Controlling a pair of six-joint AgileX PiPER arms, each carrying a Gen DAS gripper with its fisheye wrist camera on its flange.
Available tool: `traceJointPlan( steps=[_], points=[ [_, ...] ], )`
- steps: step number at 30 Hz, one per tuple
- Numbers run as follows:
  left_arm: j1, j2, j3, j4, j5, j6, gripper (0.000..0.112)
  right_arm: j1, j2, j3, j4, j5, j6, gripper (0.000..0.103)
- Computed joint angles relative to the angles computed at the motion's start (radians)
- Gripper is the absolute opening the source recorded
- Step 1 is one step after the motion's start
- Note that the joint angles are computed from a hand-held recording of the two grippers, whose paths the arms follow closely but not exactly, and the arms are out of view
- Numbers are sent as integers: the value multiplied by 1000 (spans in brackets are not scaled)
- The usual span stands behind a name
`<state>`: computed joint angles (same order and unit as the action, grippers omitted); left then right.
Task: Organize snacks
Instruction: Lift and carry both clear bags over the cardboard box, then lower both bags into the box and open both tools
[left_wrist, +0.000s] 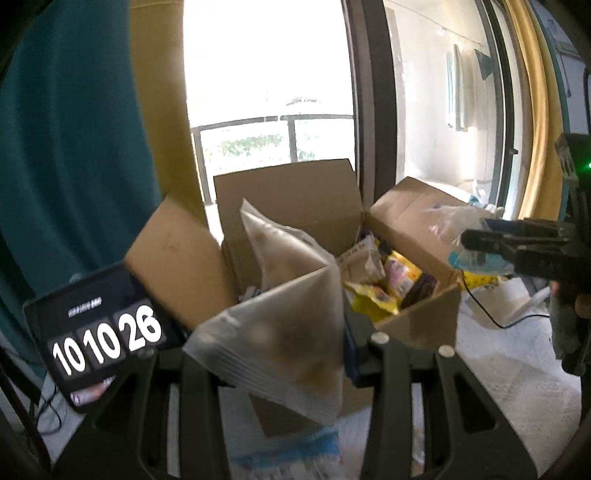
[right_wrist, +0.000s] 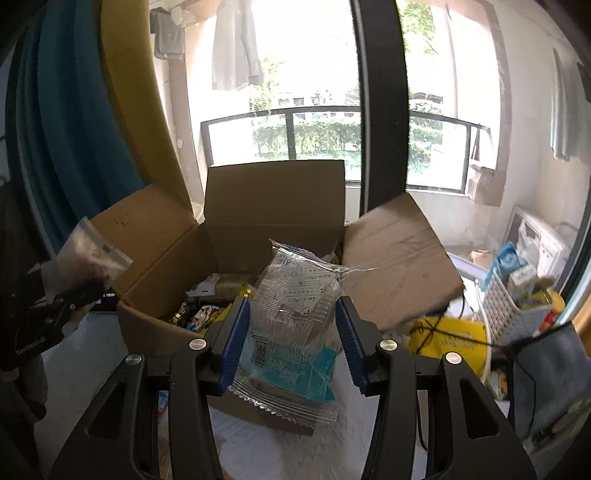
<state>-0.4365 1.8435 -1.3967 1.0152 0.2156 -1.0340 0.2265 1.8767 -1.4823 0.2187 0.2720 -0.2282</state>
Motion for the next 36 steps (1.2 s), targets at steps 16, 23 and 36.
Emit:
traceJointPlan(
  steps=[16, 23, 36],
  points=[
    [18, 371, -538, -201, 251, 247, 41, 71, 334, -514, -239, 179, 204, 51],
    [25, 441, -652, -308, 315, 388, 56, 76, 510, -803, -259, 298, 241, 52],
    [30, 374, -570, -331, 238, 359, 73, 93, 580, -964, -306, 406, 298, 58]
  ],
)
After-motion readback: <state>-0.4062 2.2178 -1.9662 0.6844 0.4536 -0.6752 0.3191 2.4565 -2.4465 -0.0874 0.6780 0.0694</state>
